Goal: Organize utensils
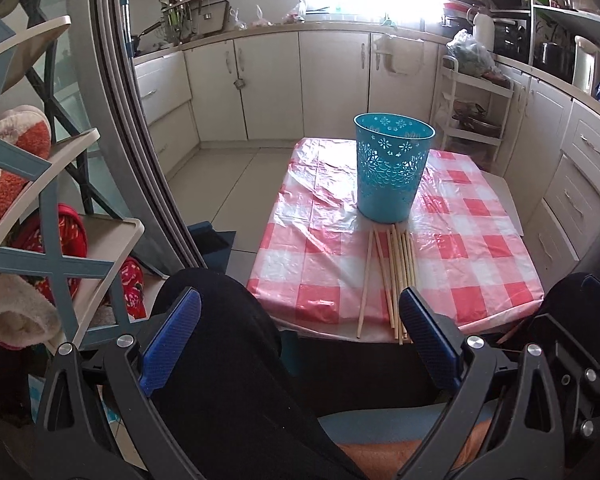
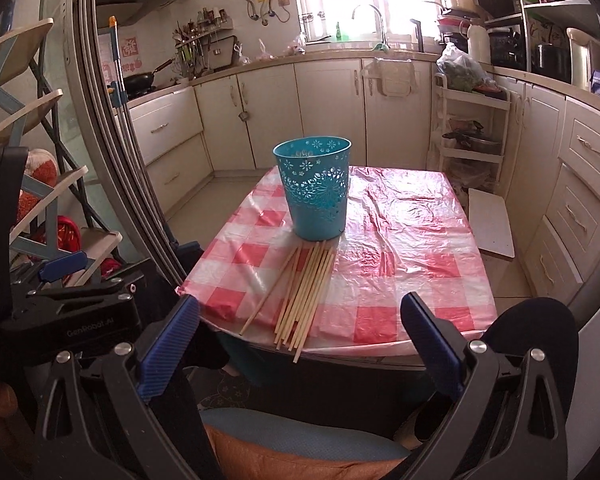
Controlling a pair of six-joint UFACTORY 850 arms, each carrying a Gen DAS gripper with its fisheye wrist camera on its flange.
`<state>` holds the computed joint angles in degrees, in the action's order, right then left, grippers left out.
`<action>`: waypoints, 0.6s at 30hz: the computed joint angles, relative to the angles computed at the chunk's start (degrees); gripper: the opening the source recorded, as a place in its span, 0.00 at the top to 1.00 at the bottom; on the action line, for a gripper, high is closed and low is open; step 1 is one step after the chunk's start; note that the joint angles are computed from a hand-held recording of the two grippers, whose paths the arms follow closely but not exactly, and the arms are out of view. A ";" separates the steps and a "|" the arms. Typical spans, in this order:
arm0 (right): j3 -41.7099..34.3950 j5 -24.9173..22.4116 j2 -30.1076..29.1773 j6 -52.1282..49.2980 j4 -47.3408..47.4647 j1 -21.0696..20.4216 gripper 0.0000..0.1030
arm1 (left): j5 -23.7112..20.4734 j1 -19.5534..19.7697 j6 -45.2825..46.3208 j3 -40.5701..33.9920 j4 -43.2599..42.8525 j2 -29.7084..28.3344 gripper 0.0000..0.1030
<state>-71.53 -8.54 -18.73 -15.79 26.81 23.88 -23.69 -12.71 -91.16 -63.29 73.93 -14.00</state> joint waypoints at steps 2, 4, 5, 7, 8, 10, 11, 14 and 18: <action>0.14 0.73 0.31 -0.50 0.55 0.04 0.06 | 0.00 0.27 -1.61 0.59 0.82 0.66 0.07; 0.11 0.92 0.41 -0.21 -0.06 0.25 0.06 | 0.14 0.63 -2.93 0.85 1.65 0.98 0.07; 0.16 0.99 0.44 0.11 -0.56 0.44 0.06 | 0.24 0.76 -3.36 1.02 1.94 1.17 0.07; 0.07 0.74 0.40 -1.00 0.20 0.66 0.06 | 0.40 0.87 -4.00 1.32 2.49 1.46 0.07; 0.31 0.83 0.53 -2.07 1.11 0.72 0.06 | 0.41 0.86 -4.22 1.45 2.73 1.57 0.07; 0.50 1.11 0.67 -1.96 0.74 0.86 0.06 | 0.59 0.90 -4.25 1.54 2.87 1.67 0.07; 0.51 1.24 0.73 -2.00 0.69 0.91 0.06 | 0.59 0.88 -4.39 1.60 3.01 1.74 0.07; 0.74 1.64 0.95 -1.59 0.19 1.05 0.06 | 0.49 0.85 -5.93 2.06 4.36 2.17 0.07; 0.78 1.60 0.99 -0.86 -0.40 1.10 0.06 | 0.66 0.78 -6.78 2.46 5.28 2.58 0.07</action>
<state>-70.75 -6.94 -17.74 -16.65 26.41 24.98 -23.03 -11.93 -97.93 -60.83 79.21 -11.42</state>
